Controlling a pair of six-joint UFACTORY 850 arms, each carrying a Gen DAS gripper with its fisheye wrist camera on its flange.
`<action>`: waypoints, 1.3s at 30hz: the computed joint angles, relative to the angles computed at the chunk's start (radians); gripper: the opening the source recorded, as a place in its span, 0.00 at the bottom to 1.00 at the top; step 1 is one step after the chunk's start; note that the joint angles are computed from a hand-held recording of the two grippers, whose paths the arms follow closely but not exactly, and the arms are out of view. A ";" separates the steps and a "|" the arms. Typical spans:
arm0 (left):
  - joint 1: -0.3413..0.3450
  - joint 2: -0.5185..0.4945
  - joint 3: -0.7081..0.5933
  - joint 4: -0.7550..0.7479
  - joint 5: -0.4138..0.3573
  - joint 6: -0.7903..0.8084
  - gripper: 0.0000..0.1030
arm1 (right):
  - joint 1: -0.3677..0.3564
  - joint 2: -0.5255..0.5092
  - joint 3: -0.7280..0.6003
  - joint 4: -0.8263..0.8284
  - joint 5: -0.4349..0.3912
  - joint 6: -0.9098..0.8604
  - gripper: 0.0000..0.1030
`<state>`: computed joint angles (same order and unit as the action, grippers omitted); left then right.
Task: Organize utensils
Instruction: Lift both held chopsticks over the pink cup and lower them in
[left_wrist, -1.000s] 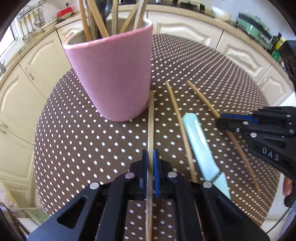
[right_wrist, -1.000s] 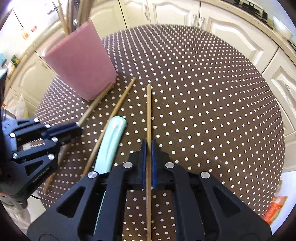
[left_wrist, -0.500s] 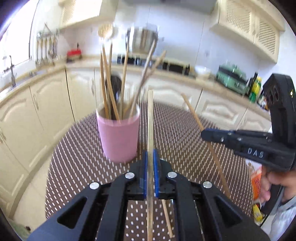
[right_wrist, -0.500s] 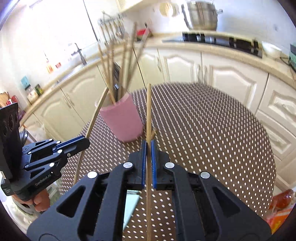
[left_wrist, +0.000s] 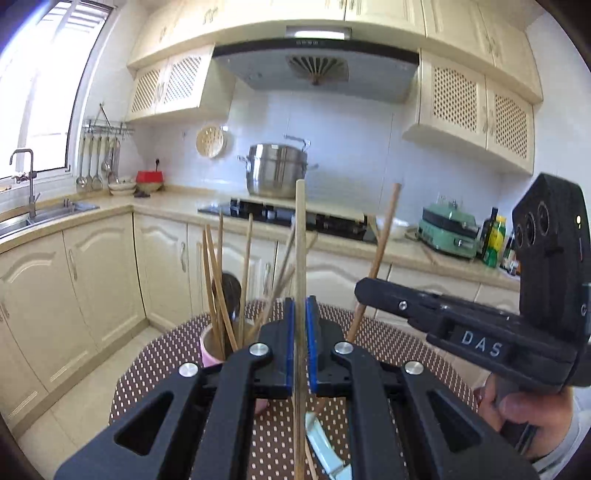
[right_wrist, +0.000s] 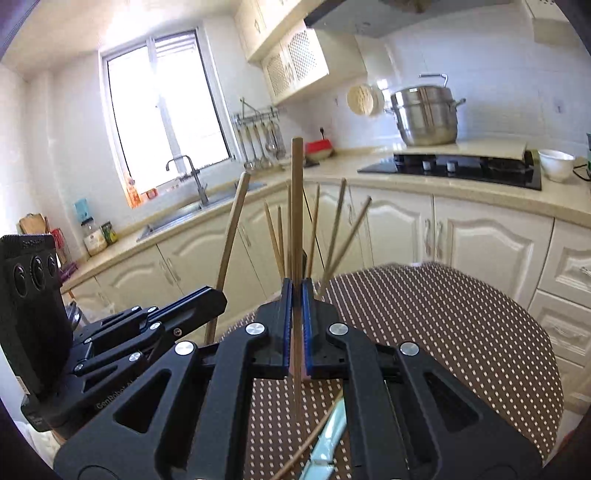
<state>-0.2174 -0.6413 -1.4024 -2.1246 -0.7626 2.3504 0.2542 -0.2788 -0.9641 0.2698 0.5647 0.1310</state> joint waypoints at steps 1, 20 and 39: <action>-0.001 -0.004 -0.010 -0.009 -0.010 0.000 0.06 | -0.002 -0.007 -0.005 -0.006 0.014 0.001 0.05; -0.003 -0.165 -0.223 -0.332 -0.192 0.037 0.06 | -0.053 -0.086 -0.161 -0.080 0.036 0.001 0.05; -0.036 -0.314 -0.372 -0.495 -0.209 0.126 0.06 | -0.069 -0.243 -0.265 -0.141 -0.095 0.041 0.05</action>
<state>-0.2536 -0.9552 -1.7746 -2.6194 -0.9718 2.4766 0.1855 -0.5215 -1.2287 0.1289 0.4694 0.1722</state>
